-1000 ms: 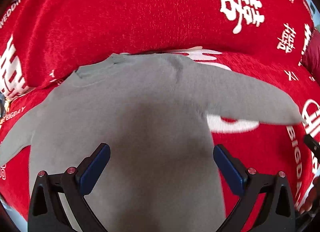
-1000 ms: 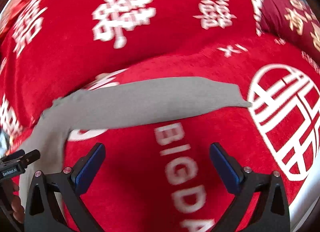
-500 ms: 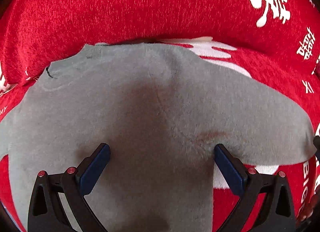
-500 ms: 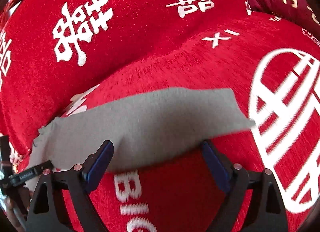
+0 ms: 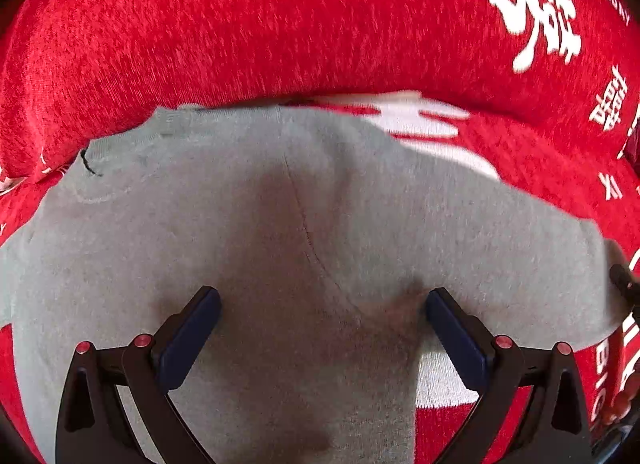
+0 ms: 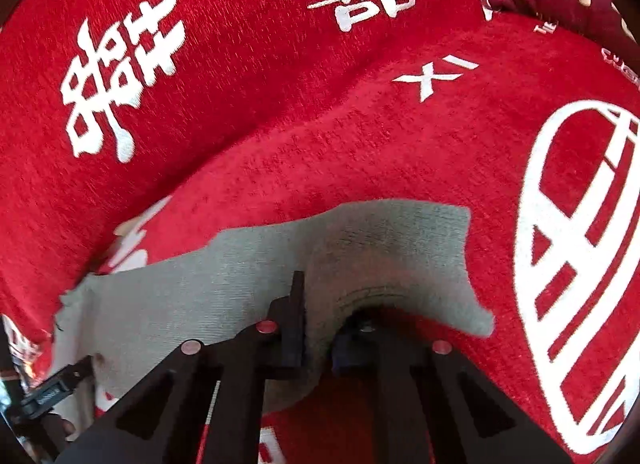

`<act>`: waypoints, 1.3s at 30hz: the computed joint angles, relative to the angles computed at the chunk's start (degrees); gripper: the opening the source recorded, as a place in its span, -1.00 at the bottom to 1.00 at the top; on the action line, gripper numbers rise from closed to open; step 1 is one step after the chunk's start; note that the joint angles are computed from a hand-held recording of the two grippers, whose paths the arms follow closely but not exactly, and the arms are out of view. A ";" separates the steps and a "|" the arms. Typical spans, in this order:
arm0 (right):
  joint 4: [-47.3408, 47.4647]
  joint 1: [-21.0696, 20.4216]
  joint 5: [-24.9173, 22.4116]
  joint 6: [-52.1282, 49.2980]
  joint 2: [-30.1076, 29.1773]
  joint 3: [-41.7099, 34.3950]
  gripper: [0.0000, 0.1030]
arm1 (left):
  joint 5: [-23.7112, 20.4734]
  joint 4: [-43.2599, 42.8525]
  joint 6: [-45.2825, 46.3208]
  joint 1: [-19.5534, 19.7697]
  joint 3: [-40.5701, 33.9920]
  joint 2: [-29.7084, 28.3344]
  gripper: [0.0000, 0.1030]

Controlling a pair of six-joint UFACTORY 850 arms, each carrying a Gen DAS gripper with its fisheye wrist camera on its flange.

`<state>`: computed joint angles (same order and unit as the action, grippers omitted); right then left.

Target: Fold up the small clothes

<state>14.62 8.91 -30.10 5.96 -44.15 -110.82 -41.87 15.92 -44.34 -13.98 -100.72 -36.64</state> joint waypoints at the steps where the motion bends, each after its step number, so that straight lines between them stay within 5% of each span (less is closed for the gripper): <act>1: -1.21 0.21 0.51 0.51 0.33 0.38 -0.83 | -0.36 1.60 -2.29 0.40 -0.60 -0.17 1.00; 6: -5.38 0.81 1.72 3.66 1.01 0.55 -0.83 | -8.45 -1.16 -0.70 2.52 -8.86 -6.75 1.00; 10: -9.84 1.65 3.80 7.24 2.61 1.63 -0.83 | -7.17 5.96 -1.82 1.06 -9.51 -7.62 1.00; 13: -17.43 3.36 6.08 11.19 5.07 3.11 -0.84 | -7.22 -0.98 4.00 2.74 -10.13 -7.16 1.00; 20: -38.56 12.12 11.83 18.90 10.12 4.85 -0.84 | 1.57 -3.06 2.27 7.25 5.97 4.94 1.00; 25: -51.16 20.85 11.69 23.06 8.82 1.36 -0.84 | 6.58 -1.31 0.33 11.51 19.07 15.94 1.00; 33: -56.96 34.17 4.62 18.91 -1.46 -9.48 -0.84 | 12.29 -1.25 -2.50 22.16 36.87 31.58 1.00; 39: -54.15 39.70 -2.81 10.93 -10.76 -17.39 -0.84 | 14.28 -9.79 2.48 27.95 43.39 34.87 1.00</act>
